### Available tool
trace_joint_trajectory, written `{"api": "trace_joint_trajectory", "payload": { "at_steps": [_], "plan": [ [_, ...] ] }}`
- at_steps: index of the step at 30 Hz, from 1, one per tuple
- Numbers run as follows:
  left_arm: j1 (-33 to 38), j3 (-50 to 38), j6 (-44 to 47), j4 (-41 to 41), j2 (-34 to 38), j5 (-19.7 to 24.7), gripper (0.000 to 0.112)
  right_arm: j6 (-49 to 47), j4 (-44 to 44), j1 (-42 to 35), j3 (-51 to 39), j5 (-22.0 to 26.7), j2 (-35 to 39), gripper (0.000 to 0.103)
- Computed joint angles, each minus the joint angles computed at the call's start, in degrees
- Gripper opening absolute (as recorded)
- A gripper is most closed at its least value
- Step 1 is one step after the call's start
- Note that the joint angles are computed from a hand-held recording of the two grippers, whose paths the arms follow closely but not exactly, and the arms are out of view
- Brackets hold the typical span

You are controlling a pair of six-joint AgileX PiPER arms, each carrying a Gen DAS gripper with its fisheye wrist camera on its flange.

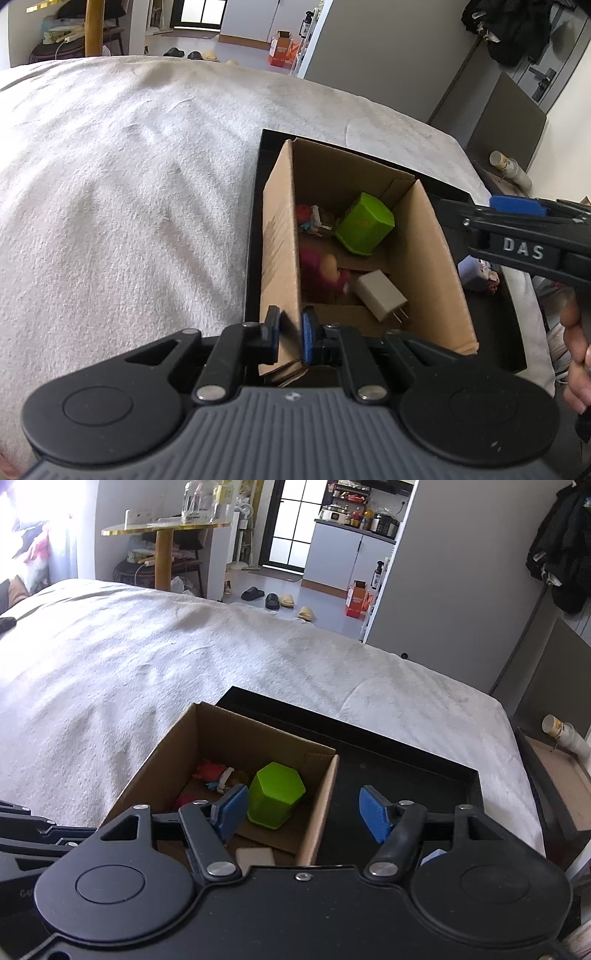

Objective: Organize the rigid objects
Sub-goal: 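Carry the white charger over the box and open the right tool, then move the right tool back to the blue-white block figure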

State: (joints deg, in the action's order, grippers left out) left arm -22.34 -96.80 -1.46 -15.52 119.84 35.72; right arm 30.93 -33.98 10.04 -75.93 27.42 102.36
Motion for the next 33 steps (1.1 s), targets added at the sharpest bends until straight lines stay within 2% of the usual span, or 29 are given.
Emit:
{"api": "trace_joint_trajectory", "payload": {
  "at_steps": [12, 33],
  "plan": [
    [-0.94, -0.23, -2.53, 3.43, -0.15, 0.45, 0.011, -2.2, 2.59, -4.94, 5.77, -3.32, -4.56, 0.069],
    [-2.71, -1.67, -8.23, 10.38, 0.3, 1.63, 0.011, -19.12, 19.87, -16.75, 16.52, -11.06, -9.19, 0.069]
  ]
}}
